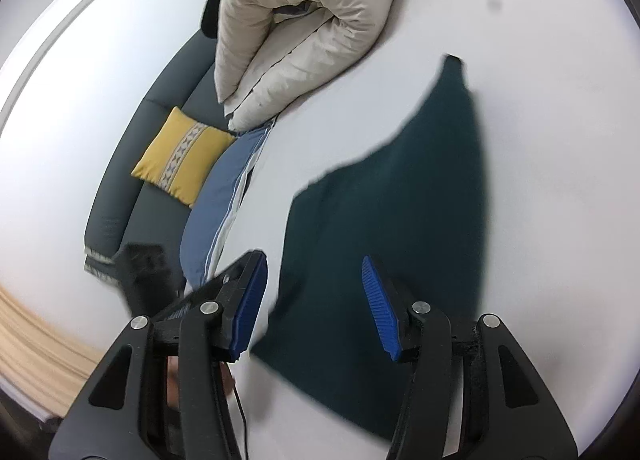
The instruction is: Fold small clothes
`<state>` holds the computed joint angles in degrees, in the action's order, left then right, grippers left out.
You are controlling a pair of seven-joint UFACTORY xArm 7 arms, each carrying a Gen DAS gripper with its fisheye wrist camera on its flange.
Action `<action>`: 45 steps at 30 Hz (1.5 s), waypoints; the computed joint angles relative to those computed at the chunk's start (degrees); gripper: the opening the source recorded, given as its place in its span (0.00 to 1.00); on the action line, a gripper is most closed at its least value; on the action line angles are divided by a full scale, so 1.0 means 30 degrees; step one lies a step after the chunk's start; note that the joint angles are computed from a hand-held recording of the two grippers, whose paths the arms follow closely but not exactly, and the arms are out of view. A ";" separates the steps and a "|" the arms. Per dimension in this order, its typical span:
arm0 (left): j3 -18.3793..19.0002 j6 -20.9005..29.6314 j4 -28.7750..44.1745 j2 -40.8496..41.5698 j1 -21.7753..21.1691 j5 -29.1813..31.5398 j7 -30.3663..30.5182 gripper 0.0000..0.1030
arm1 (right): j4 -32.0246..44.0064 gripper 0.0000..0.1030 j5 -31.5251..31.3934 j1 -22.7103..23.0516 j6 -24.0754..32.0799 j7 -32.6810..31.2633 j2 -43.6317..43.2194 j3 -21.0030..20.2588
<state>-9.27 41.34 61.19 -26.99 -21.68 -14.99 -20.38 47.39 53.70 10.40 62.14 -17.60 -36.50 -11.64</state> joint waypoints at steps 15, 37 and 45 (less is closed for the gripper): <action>0.0239 -0.2447 -0.0890 0.2955 0.0199 -0.0437 0.1210 0.25 | 0.4039 0.22 0.0790 -0.2593 -0.2496 0.0018 0.8466 0.1403; -0.0123 -0.2774 -0.1666 0.2318 0.0255 0.0657 0.0624 0.25 | -0.1480 0.40 0.0226 -0.1195 0.0130 -0.2180 0.0270 0.0226; -0.0563 -0.2661 -0.1586 0.2295 0.0436 0.1948 -0.0163 0.26 | -0.3444 0.63 -0.1447 -0.0525 0.1747 -0.2105 -0.2011 0.0221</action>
